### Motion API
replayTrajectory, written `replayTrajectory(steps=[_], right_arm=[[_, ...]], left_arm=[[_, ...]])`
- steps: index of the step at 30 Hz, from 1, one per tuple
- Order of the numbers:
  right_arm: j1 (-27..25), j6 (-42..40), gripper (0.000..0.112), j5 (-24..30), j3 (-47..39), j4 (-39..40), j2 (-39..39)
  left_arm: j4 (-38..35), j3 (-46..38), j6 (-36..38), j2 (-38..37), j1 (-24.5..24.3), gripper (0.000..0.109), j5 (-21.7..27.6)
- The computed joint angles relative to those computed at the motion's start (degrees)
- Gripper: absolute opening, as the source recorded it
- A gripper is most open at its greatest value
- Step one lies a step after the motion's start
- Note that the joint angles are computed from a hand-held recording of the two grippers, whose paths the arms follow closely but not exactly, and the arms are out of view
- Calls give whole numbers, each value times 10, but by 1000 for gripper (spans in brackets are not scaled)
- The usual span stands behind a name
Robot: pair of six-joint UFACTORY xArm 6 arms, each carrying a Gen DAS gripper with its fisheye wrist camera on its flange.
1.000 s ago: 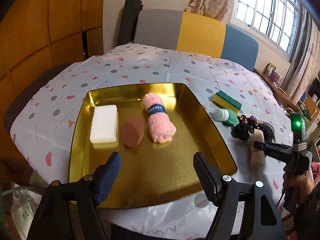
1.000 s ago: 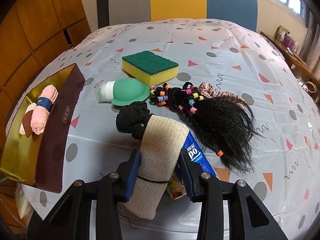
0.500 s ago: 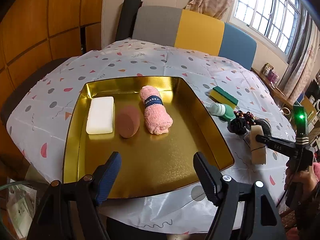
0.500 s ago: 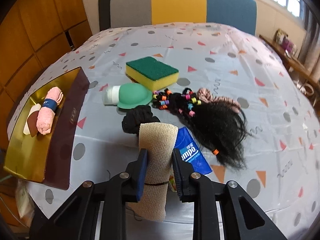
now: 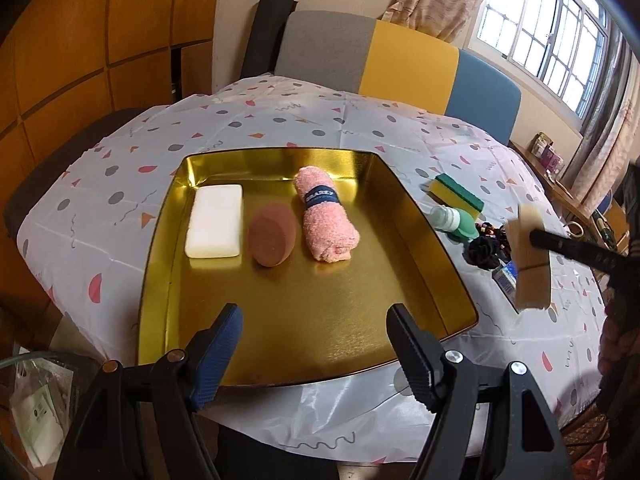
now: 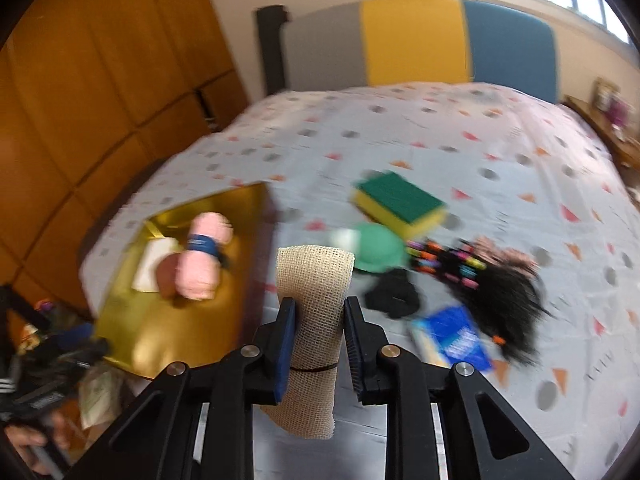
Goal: Organize soft objects
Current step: 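Carry the beige loofah into the gold tray with the right tool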
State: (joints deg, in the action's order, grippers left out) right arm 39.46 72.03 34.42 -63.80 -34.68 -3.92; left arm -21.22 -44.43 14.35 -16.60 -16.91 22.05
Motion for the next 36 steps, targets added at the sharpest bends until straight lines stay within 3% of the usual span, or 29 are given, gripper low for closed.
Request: replayTrajectory(steps=[4, 9, 15, 21, 24, 31, 36], right_arm=[[12, -65, 24, -27, -83, 40, 74], [20, -171, 24, -8, -223, 110, 193], [15, -277, 24, 106, -437, 169, 353], [10, -333, 27, 232, -638, 180, 490], [8, -341, 28, 261, -705, 187, 534], [11, -328, 29, 254, -700, 172, 530], [12, -285, 48, 191, -597, 141, 459]], left_arm=[[2, 3, -6, -2, 10, 75, 0], [4, 5, -8, -3, 19, 75, -3], [6, 2, -6, 3, 25, 75, -3], [9, 0, -8, 8, 25, 75, 3], [10, -2, -6, 12, 27, 75, 5], [14, -1, -11, 11, 26, 75, 9], [21, 3, -14, 7, 22, 75, 7]])
